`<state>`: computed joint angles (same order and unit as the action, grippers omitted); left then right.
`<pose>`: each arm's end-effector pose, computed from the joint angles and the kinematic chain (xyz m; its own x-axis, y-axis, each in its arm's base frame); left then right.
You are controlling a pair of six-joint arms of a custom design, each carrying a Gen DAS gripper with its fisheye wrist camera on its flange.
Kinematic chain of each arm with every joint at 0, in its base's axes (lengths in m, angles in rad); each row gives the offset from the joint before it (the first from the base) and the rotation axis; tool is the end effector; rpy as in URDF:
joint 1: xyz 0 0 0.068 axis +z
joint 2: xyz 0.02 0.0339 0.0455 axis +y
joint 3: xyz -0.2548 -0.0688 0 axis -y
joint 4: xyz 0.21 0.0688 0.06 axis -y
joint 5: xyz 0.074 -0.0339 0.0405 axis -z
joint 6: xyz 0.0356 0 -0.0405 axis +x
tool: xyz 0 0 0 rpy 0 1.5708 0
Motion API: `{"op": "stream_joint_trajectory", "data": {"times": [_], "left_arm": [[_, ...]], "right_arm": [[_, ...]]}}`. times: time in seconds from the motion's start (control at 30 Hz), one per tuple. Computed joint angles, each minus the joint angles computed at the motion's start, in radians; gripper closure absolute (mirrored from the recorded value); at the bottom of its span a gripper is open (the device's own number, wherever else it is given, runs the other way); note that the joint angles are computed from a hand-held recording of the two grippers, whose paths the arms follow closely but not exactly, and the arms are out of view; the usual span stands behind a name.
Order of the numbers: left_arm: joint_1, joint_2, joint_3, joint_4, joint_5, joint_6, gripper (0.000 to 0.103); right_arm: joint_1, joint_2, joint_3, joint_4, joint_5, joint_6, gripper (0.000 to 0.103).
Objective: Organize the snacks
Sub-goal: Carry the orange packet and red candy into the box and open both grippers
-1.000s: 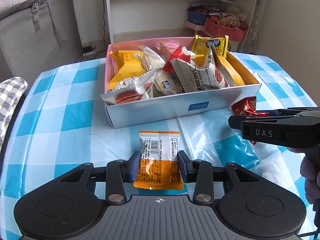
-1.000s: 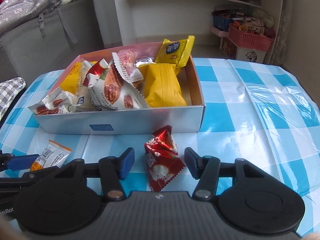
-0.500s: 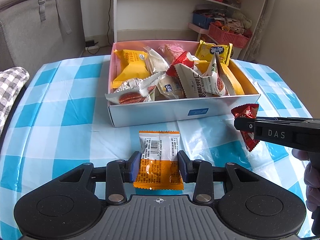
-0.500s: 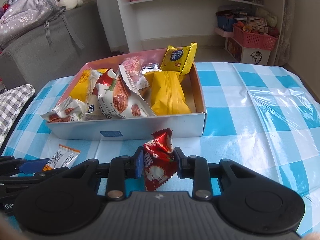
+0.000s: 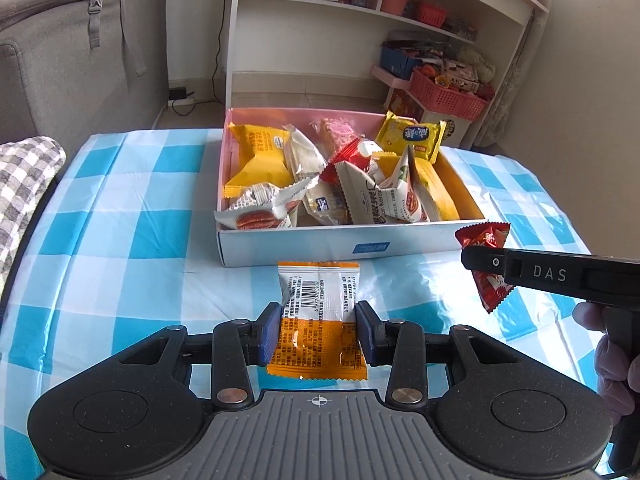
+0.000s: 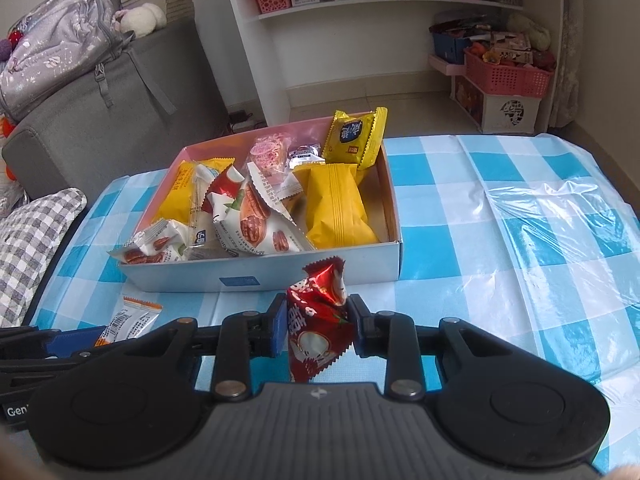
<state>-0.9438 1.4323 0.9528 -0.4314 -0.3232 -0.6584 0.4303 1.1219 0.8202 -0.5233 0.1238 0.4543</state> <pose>0.1646 -0.2079 0.2371 -0.7666 0.0692 -0.6384 0.2334 0.9562 -0.1766 0.1854 0.0802 0.2576 -0.7481 0.1358 -0.6495 -0.0106 0.9763 0.2163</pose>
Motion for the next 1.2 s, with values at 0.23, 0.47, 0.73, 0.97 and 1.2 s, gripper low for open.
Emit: {"op": "stream_joint_trajectory", "data": {"times": [0.23,0.47,0.73,0.97,1.2], "left_arm": [[0.026,-0.035,0.024,0.031,-0.011,0.005,0.065],[0.107,0.028,0.085,0.086,0.016,0.041,0.065],[0.164,0.168,0.179,0.142,0.036,0.101,0.065],[0.21,0.275,0.269,0.175,0.064,0.151,0.065],[0.237,0.399,0.423,0.151,0.09,0.205,0.065]], "right_arm": [[-0.075,-0.032,0.018,-0.006,-0.059,0.006,0.075],[-0.163,0.039,0.062,0.042,-0.139,0.013,0.075],[-0.195,0.187,0.14,0.13,-0.165,-0.049,0.075],[-0.197,0.285,0.191,0.185,-0.191,-0.072,0.074],[-0.186,0.332,0.219,0.206,-0.196,-0.07,0.074]]}}
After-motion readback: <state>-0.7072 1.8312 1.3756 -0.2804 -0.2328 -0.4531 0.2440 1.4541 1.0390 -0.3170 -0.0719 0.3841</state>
